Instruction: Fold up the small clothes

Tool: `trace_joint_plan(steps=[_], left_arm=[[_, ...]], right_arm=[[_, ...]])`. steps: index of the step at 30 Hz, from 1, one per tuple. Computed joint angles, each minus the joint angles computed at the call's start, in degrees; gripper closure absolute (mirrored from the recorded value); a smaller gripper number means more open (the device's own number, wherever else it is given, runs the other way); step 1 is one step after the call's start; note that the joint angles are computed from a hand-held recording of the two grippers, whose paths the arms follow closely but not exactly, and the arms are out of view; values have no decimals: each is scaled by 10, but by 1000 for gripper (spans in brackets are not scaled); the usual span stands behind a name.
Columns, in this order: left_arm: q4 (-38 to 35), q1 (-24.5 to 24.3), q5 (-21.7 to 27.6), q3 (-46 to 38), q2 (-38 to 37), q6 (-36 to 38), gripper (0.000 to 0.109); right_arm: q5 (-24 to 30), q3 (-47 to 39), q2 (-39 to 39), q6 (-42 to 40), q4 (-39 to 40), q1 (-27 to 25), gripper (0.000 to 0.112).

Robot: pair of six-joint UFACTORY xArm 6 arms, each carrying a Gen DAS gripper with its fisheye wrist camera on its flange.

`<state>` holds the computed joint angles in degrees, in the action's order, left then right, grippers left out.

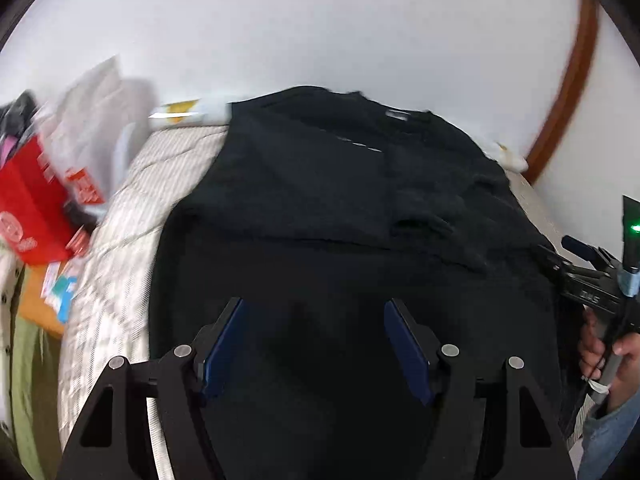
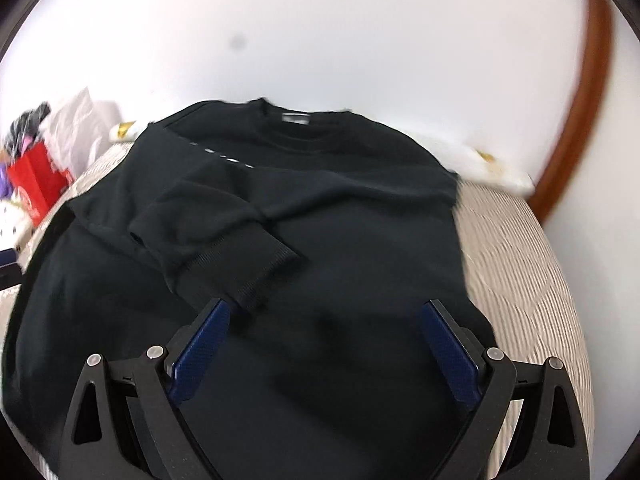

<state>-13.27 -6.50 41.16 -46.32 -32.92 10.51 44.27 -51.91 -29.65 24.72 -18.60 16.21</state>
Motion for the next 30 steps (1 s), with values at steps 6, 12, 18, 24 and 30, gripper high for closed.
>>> trace_joint_plan(steps=[6, 12, 18, 24, 30], left_arm=[[41, -100, -20, -47, 72, -32, 40], [112, -184, -59, -109, 167, -97, 40], [174, -229, -91, -166, 252, -177, 40], [251, -245, -76, -214, 319, -258, 40], [341, -248, -84, -224, 334, -323, 93]], right_arm=[[18, 80, -121, -11, 63, -62, 26], [40, 106, -178, -48, 53, -106, 38], [45, 139, -242, -116, 125, -178, 38], [71, 183, -313, -148, 178, -238, 38], [93, 196, -330, -155, 187, -248, 38]])
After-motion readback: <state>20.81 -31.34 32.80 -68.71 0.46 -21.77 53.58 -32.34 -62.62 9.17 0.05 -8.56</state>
